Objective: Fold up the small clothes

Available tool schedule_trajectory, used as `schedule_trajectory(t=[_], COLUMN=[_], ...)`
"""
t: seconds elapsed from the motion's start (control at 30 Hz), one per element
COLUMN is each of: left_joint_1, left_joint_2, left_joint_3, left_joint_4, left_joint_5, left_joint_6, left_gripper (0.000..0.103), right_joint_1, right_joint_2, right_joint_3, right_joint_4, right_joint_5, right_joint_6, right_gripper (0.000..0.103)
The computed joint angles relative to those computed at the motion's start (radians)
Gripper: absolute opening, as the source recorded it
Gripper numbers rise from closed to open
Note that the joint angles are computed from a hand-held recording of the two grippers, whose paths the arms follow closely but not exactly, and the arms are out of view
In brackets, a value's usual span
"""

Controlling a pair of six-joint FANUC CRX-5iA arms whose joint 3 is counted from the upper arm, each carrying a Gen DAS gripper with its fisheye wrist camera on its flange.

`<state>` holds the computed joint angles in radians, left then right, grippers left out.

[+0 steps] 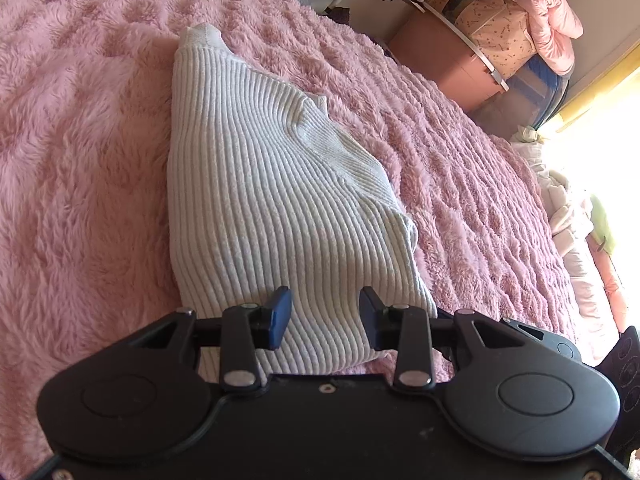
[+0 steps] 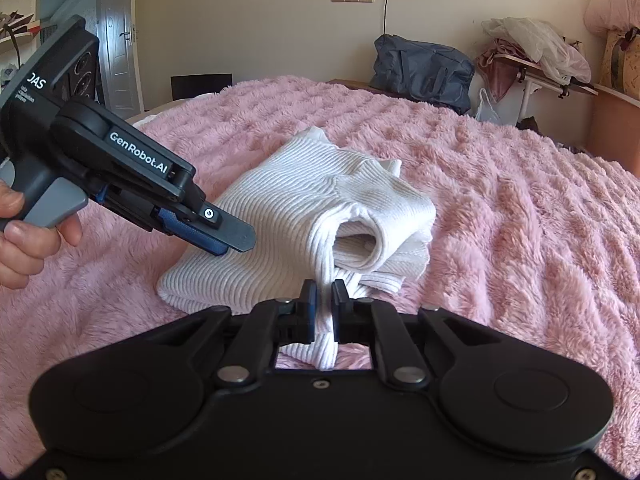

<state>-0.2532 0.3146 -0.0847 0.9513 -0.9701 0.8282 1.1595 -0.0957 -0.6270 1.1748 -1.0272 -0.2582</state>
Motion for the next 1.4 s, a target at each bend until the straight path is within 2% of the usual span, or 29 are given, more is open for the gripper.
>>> schedule_trajectory(t=[0.13,0.33,0.4,0.43,0.47,0.6,0.73,0.8,0.83,0.87,0.9,0.93,0.97,1.03,1.17,1.3,1.4], left_joint_1=[-0.008,-0.013,-0.012,-0.011,-0.010,-0.010,-0.013,-0.014,-0.014,-0.015,-0.016,-0.017,-0.018,-0.019,-0.027,-0.036,-0.038], left_joint_2=[0.015,0.023,0.024,0.026,0.028,0.027,0.022,0.021,0.021,0.021,0.022,0.022,0.024,0.023,0.002,0.008,0.024], left_joint_3=[0.015,-0.007,-0.010,-0.009,-0.006,-0.011,-0.019,-0.017,-0.015,-0.012,-0.011,-0.008,-0.004,-0.002,-0.013,0.004,0.019], left_joint_4=[-0.043,-0.023,-0.009,-0.005,-0.006,-0.003,-0.001,-0.007,-0.011,-0.015,-0.017,-0.020,-0.021,-0.021,-0.009,-0.030,-0.051], left_joint_5=[0.009,0.025,0.024,0.023,0.019,0.021,0.026,0.024,0.023,0.022,0.022,0.022,0.022,0.023,0.049,0.056,0.057], left_joint_6=[0.009,-0.009,-0.009,-0.010,-0.011,-0.018,-0.017,-0.018,-0.020,-0.020,-0.019,-0.017,-0.014,-0.011,-0.042,-0.040,-0.017], left_gripper=[0.038,0.038,0.039,0.039,0.039,0.040,0.041,0.041,0.041,0.041,0.041,0.041,0.041,0.041,0.041,0.042,0.042], right_joint_1=[-0.017,-0.023,-0.030,-0.042,-0.063,-0.151,-0.216,-0.233,-0.231,-0.216,-0.202,-0.207,-0.216,-0.207,-0.170,-0.167,-0.177], right_joint_2=[0.007,0.027,-0.004,-0.030,-0.056,-0.090,-0.051,-0.031,-0.018,0.002,0.020,0.021,0.018,0.026,0.030,0.014,0.020], right_joint_3=[-0.013,-0.021,-0.039,-0.057,-0.080,-0.109,-0.079,-0.069,-0.057,-0.036,-0.019,-0.023,-0.027,-0.009,0.007,-0.002,-0.011], right_joint_4=[-0.050,-0.043,-0.011,0.016,0.064,0.202,0.217,0.227,0.216,0.182,0.168,0.190,0.200,0.163,0.158,0.125,0.075], right_joint_5=[0.046,0.071,0.092,0.125,0.165,0.267,0.324,0.327,0.309,0.269,0.224,0.224,0.233,0.203,0.099,0.069,0.088], right_joint_6=[-0.036,-0.025,-0.076,-0.122,-0.183,-0.321,-0.361,-0.392,-0.369,-0.327,-0.316,-0.348,-0.378,-0.355,-0.292,-0.295,-0.288], right_gripper=[0.007,0.008,0.014,0.020,0.021,0.021,0.022,0.022,0.025,0.035,0.039,0.039,0.032,0.010,0.007,0.005,0.004])
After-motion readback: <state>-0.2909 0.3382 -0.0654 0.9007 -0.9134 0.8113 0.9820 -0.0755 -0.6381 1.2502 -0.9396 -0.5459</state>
